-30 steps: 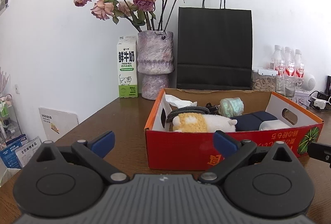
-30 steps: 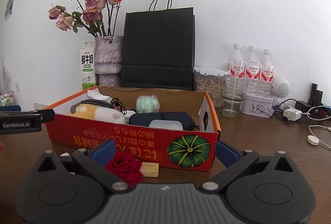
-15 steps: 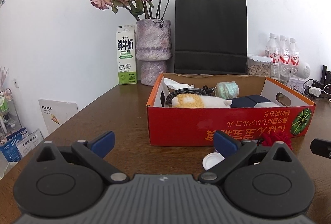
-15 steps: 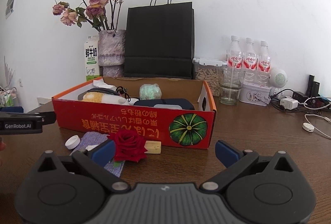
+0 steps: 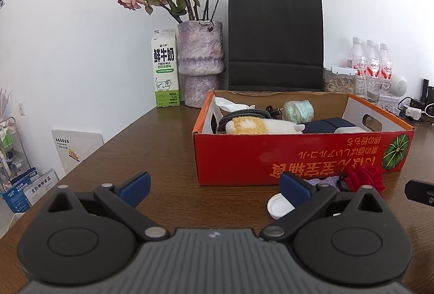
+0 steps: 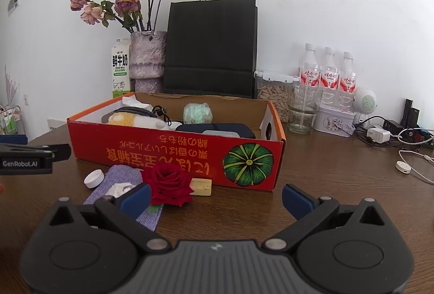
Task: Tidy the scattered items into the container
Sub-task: 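Withdraw both grippers from the box toward the remaining items, then grasp the red rose by its stem with the right gripper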
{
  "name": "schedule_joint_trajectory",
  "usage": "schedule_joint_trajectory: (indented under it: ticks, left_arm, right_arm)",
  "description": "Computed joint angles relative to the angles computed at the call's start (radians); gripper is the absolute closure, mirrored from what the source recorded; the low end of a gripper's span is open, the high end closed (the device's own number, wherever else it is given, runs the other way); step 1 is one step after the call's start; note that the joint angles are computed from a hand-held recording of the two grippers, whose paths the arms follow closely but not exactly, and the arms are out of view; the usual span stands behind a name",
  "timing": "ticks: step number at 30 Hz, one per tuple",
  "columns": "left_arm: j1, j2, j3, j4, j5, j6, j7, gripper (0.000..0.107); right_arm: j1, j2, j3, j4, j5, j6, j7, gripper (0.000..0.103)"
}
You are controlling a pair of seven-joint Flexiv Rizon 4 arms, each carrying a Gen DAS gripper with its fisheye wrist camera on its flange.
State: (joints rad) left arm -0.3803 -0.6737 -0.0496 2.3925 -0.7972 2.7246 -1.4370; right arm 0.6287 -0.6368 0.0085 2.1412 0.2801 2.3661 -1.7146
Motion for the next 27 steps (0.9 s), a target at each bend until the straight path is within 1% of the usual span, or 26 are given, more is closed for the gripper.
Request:
schedule_joint_trajectory:
  ticks: [8,11,13,15,18,19,23,26,27]
  left_arm:
    - [-0.006,0.000,-0.001,-0.001,-0.013,0.000,0.006,0.004]
    - [-0.001,0.004,-0.002,0.002,-0.009,-0.005,-0.001,0.004]
    - [0.001,0.008,-0.003,0.002,-0.012,-0.015,-0.001,0.004]
    - [-0.003,0.012,-0.003,0.002,-0.027,-0.024,0.003,0.004]
    - [0.000,0.018,-0.003,0.006,-0.031,-0.035,-0.008,0.004]
    - [0.000,0.020,-0.002,0.007,-0.033,-0.038,-0.011,0.004]
    - [0.007,0.028,0.001,0.014,-0.025,-0.055,-0.028,0.004]
    - [0.010,0.031,0.004,0.017,-0.018,-0.063,-0.040,0.004]
    - [0.010,0.031,0.006,0.018,-0.016,-0.065,-0.043,0.004]
  right_arm:
    - [0.017,0.004,-0.013,-0.002,0.008,-0.023,-0.019,0.000]
    - [0.007,0.007,-0.005,-0.002,-0.013,-0.041,-0.018,0.000]
    - [-0.018,0.006,0.015,-0.006,-0.048,-0.049,0.006,0.003]
    - [-0.008,0.002,0.007,-0.018,-0.052,-0.062,0.008,0.007]
    - [0.016,-0.004,-0.009,-0.042,-0.050,-0.094,0.007,0.010]
    - [0.023,-0.004,-0.015,-0.051,-0.048,-0.105,0.007,0.013]
    - [0.015,-0.009,-0.008,-0.091,-0.078,-0.161,0.048,0.018]
    - [0.025,-0.011,-0.023,-0.124,-0.083,-0.223,0.088,0.026]
    - [0.018,-0.013,-0.020,-0.133,-0.093,-0.244,0.109,0.031]
